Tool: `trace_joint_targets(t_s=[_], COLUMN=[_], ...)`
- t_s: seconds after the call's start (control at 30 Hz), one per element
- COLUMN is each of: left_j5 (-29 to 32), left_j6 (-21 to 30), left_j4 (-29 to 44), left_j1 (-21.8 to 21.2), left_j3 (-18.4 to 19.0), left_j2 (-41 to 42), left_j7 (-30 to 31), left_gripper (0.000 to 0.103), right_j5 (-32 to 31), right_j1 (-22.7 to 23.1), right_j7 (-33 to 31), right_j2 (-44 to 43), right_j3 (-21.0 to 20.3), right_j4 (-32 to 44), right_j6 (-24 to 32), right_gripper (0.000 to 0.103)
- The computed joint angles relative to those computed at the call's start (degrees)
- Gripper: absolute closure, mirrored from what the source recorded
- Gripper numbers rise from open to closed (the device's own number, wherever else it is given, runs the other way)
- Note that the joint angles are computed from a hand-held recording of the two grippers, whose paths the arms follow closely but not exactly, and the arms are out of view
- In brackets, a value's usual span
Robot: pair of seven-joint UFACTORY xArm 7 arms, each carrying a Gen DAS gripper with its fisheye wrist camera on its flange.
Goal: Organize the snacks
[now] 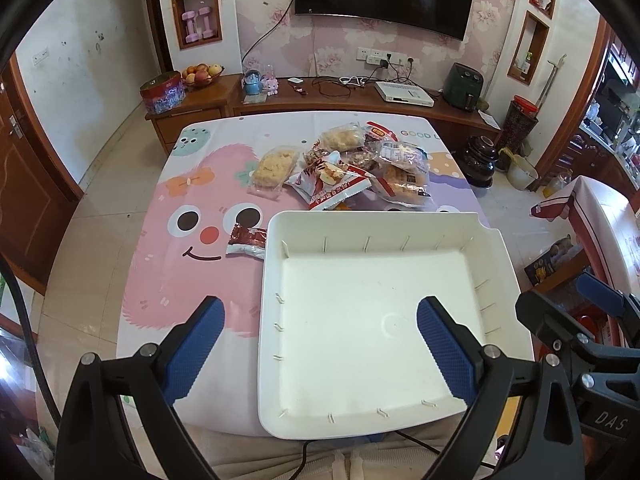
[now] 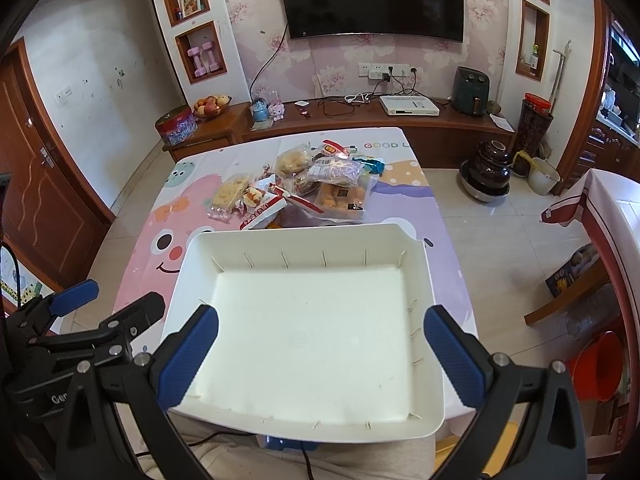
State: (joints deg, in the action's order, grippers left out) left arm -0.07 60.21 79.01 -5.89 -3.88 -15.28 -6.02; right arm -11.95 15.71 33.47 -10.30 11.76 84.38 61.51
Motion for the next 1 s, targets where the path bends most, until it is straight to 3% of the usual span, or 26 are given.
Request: trace_joint_targets(t_s=[0.67,1.0], left_j5=[1.3,0.4], left_j6=[-0.5,-1.3], left_j4=[1.4,3.8], left_j1=[0.1,0.5], left_j3=[0.0,0.7], left_j2=[0.0,1.3], left_j7=[0.3,2.5], left_gripper=[0.007,0.006], right_j5=[-0.2,-5.0], right_j1=[-0.2,1.7], right_j7=[-0.5,-1.1], right_j2=[-0.1,4.4], right_j3=[-0.1,0.7], right_j4=[-0.4,6.9], right_j6=[-1.4,0.0], right_gripper=[0.0,0.0])
